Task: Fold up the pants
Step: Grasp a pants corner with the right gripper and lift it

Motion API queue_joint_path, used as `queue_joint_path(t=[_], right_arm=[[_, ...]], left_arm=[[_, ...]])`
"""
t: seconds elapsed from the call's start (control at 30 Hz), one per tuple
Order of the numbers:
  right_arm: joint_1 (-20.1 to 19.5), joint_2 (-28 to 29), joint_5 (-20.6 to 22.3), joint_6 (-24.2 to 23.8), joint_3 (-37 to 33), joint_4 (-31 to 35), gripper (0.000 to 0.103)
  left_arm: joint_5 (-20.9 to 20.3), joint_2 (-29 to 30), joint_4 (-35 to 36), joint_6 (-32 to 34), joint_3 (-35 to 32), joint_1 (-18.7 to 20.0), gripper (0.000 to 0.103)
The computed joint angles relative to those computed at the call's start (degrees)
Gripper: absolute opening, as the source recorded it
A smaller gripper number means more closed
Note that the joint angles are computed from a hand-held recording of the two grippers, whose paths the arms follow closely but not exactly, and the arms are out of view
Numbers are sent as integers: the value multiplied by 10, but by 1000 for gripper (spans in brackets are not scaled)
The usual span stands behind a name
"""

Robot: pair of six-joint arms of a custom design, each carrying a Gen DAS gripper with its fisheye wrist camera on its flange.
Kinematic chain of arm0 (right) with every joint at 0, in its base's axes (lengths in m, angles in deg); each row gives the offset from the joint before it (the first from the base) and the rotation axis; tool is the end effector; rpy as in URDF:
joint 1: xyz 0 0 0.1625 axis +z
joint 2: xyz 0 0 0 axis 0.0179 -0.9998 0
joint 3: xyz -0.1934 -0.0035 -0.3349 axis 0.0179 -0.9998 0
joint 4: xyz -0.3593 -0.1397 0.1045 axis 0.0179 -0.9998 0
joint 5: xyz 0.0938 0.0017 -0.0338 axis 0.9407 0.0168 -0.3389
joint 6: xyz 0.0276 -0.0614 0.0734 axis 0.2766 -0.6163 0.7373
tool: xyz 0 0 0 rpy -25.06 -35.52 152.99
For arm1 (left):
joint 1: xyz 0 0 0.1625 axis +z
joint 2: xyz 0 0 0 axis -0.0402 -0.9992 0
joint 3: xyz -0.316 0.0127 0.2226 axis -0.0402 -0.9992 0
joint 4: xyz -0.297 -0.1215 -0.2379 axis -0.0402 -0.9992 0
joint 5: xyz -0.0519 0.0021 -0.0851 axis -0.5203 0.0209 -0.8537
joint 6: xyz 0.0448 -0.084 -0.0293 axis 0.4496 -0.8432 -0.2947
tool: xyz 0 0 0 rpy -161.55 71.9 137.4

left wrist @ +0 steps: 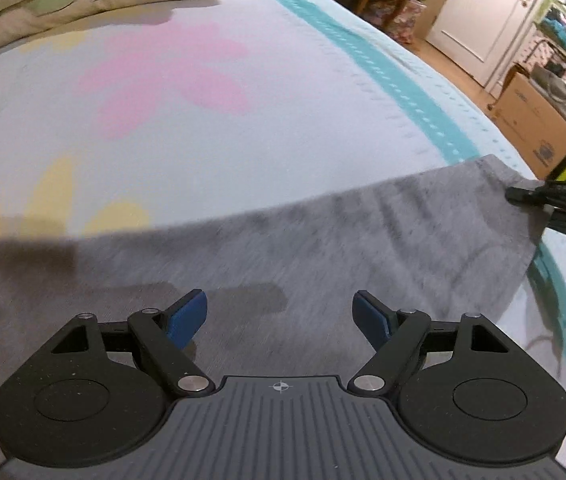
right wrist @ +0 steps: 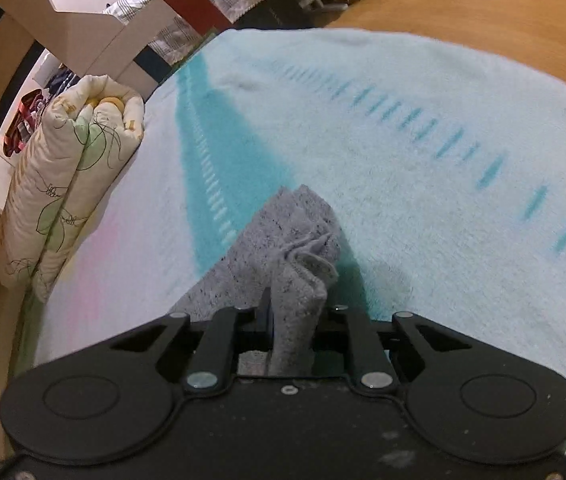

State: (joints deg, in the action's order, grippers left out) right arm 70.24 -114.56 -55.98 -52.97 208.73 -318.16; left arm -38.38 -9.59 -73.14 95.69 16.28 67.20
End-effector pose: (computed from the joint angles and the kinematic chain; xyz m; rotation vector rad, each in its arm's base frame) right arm -0.0408 -0.4417 0.1569 -0.7670 -2.2566 1.4349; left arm -0.1278 -0.6564 0.0837 1.2072 2.5652 -0.1891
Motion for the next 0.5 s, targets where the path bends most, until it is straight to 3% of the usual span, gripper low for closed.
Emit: queue_joint_path(t=[0.13,0.27,0.5], right_arm=[[33,-1,-26,-24,-5,-12,16],[68,-20,-52,-58,-15,19,16],[115,-38,-76,-97,-23,30,16]], left_arm=[[-6,48,-22,13,-27,-13,79],[-14,89,-38,25,-53,-22,79],[9,133,-50,23,-89,-26,80]])
